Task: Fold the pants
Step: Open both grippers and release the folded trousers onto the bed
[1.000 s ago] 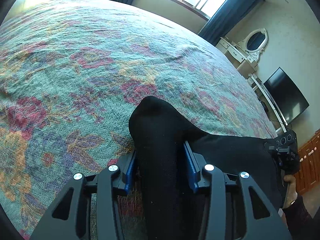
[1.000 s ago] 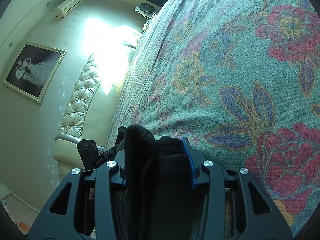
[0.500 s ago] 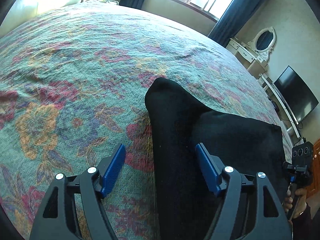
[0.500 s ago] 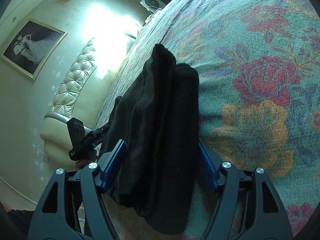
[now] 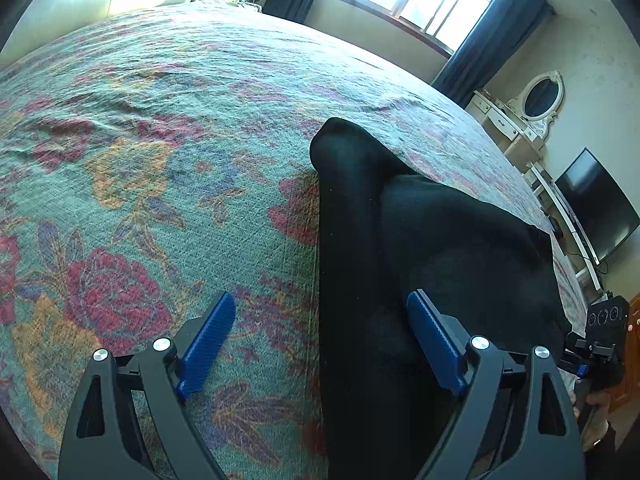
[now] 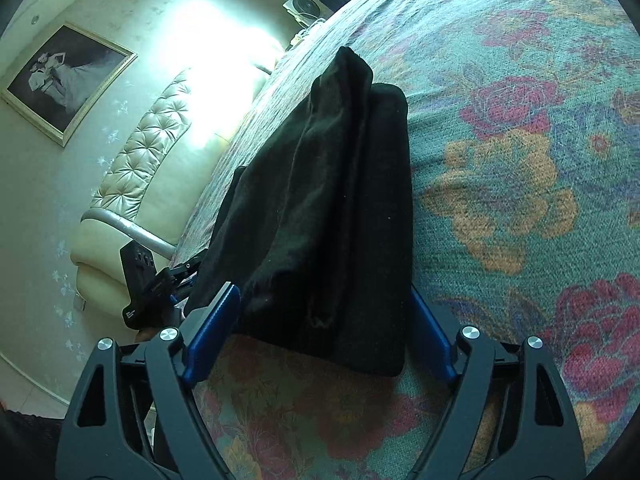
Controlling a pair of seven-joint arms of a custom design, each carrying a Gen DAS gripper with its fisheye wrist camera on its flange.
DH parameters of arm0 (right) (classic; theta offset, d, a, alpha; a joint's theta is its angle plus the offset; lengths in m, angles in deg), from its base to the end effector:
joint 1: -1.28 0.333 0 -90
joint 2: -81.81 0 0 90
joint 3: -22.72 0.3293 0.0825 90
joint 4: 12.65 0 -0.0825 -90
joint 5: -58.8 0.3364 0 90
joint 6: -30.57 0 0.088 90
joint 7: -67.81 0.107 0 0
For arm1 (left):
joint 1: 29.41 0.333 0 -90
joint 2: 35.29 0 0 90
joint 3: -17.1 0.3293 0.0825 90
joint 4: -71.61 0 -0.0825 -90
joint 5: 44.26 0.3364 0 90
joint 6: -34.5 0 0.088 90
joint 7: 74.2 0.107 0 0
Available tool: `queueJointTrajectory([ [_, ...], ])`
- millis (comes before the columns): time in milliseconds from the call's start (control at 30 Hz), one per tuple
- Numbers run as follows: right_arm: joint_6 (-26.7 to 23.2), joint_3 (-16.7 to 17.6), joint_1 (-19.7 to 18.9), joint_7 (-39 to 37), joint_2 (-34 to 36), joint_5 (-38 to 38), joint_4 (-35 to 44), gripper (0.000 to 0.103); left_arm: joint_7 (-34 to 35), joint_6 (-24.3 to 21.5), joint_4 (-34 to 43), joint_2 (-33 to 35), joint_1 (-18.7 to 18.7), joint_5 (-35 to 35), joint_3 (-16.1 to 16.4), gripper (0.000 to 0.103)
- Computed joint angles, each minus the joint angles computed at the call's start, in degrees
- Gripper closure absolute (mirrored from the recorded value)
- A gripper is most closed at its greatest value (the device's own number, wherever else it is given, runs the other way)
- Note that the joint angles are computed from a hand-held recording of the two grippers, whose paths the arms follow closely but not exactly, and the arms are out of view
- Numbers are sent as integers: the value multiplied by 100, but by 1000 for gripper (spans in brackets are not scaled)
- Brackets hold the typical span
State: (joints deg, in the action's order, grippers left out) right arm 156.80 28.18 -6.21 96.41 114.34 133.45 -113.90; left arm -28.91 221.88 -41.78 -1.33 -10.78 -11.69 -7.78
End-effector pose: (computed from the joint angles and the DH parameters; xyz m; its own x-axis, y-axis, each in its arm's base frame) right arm 0.6383 0.0029 0.2967 0.2585 -0.6030 -0.7547 -0.9114 0.1068 -0.3975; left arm 0.6246 -0.0834 0.3284 0.0778 -0.9061 0.4158 -0.7567 -0.3252 -0.5671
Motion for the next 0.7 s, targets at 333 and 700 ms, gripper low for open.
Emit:
queueJointTrajectory([
  [333,241,-114,40,50,-220,-8,-367,23,-225,208,-405,-372,-549,200,672,16],
  [700,255,-190,-7,123,-372,39,-617,25,-429,361,-619,-571,-1133,254,1332,16],
])
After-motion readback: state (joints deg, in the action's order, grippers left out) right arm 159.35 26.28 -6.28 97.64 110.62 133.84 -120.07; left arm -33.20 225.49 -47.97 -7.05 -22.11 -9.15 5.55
